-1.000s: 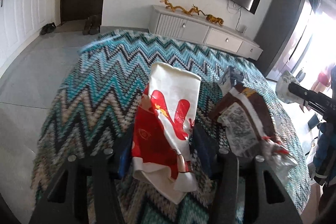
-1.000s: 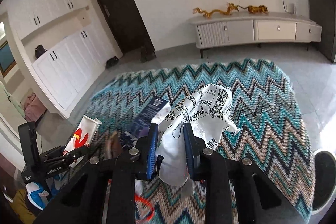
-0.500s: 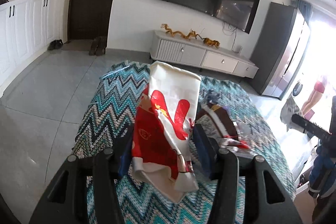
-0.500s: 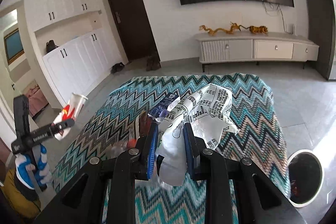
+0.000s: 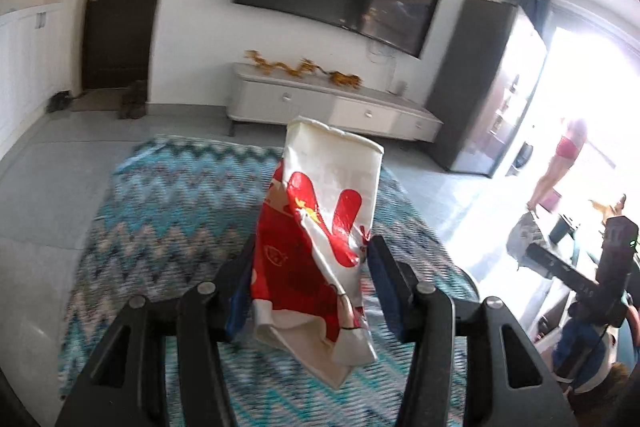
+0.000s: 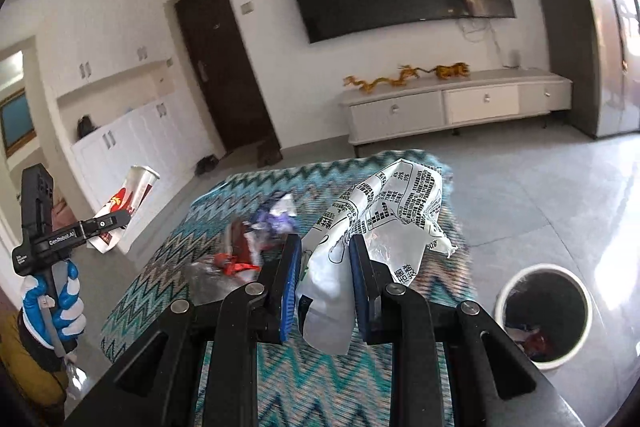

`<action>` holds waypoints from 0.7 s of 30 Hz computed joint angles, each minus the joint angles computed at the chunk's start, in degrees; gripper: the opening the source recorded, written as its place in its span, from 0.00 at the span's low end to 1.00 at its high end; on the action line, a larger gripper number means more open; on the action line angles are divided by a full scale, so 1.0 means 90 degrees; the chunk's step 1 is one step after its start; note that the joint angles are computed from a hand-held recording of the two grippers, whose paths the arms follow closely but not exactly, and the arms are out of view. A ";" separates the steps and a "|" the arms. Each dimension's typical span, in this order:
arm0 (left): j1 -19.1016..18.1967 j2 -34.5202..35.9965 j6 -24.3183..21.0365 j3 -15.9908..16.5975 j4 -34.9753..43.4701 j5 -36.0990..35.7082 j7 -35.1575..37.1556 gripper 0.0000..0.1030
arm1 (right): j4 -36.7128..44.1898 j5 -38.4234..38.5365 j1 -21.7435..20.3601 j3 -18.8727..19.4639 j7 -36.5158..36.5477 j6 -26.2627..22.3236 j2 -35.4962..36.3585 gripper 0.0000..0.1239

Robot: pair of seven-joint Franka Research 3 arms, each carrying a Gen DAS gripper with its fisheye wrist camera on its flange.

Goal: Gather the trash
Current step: 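Carry both items to the white bin and open both tools to drop them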

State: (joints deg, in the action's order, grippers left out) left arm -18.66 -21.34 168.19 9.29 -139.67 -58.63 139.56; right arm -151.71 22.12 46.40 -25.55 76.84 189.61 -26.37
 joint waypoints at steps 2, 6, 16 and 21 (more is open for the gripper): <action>-0.0010 0.0204 -0.0165 -0.0199 0.0213 0.0202 -0.0230 0.50 | -0.0190 0.0014 -0.0083 -0.0143 0.0008 0.0109 -0.0176 0.19; -0.0001 0.0786 -0.0535 -0.0703 0.0862 0.0551 -0.0658 0.50 | -0.0499 -0.0133 -0.0211 -0.0616 0.0022 0.0244 -0.0431 0.19; 0.0226 0.2957 -0.1157 -0.2193 0.3080 0.1952 -0.1979 0.50 | -0.0585 -0.0529 0.0275 -0.2857 -0.0334 0.0330 -0.0600 0.19; 0.0150 0.4163 -0.1475 -0.2664 0.4257 0.2856 -0.2654 0.50 | -0.0221 -0.0333 0.1061 -0.4252 -0.0797 0.0174 -0.0512 0.19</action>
